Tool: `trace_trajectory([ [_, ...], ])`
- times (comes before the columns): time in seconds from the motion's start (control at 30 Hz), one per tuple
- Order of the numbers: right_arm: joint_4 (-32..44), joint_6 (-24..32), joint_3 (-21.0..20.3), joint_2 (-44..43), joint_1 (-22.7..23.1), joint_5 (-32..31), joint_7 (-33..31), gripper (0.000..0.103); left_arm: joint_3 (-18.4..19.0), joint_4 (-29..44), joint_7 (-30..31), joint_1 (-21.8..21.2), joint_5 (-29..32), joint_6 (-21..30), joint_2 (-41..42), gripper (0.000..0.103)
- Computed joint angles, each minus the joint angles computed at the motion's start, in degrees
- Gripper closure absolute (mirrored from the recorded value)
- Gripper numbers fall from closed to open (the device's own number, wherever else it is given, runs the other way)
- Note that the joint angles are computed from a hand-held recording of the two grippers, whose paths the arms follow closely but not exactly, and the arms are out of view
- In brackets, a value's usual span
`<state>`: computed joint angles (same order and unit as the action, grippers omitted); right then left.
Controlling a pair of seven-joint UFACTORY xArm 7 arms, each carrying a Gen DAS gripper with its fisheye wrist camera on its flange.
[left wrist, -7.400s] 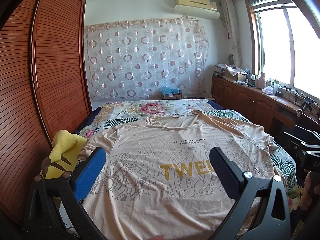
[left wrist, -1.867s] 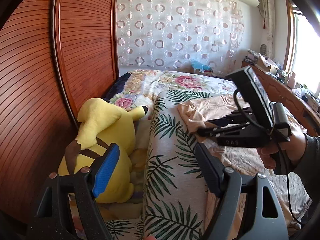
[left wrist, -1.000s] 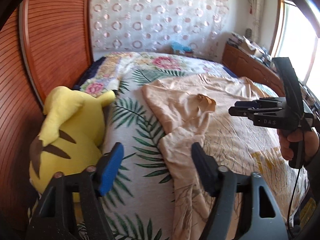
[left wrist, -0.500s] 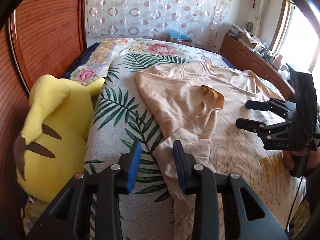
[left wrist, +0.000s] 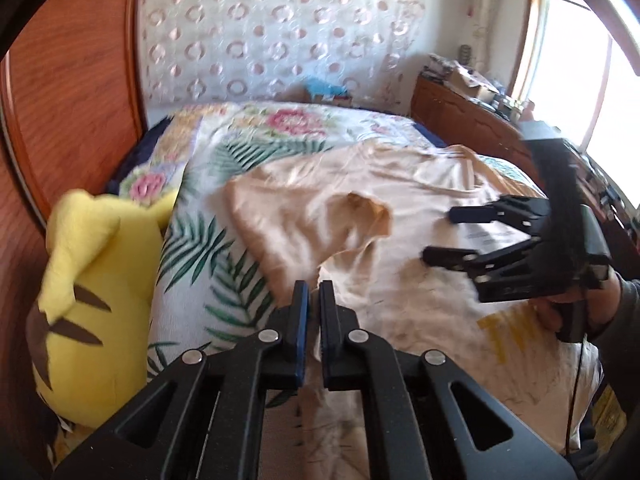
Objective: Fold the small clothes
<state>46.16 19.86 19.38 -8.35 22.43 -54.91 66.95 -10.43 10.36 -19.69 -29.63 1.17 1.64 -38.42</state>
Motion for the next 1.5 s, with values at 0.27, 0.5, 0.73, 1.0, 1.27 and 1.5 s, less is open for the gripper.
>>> trace_trajectory([
  [0.27,0.0,0.1,0.0,-0.1,0.0,0.1,0.0,0.025,3.0,4.0,1.9,-8.9,-3.5,4.6,1.9,0.097],
  [0.5,0.0,0.1,0.0,0.0,0.0,0.1,0.0,0.025,1.2,2.2,1.7,-10.9,-5.5,6.0,-2.7,0.071],
  [0.73,-0.6,-1.0,-0.3,-0.6,-0.2,0.7,0.2,0.025,-4.7,0.5,-2.8,-2.8,-1.6,9.0,-6.7,0.06],
  [1.0,-0.9,-9.9,-1.1,-0.6,-2.8,11.4,-5.7,0.033,-7.3,-2.2,-7.8,2.5,2.9,10.6,-8.1,0.06],
  [1.27,11.7,-3.1,-1.0,9.6,0.9,10.3,-6.0,0.033,-5.3,-4.6,-9.5,1.4,3.6,11.4,-11.3,0.06],
  [1.5,16.4,5.8,-5.5,13.0,6.7,9.5,-5.7,0.051,-4.2,-5.0,-9.6,0.7,3.4,11.2,-12.0,0.06],
])
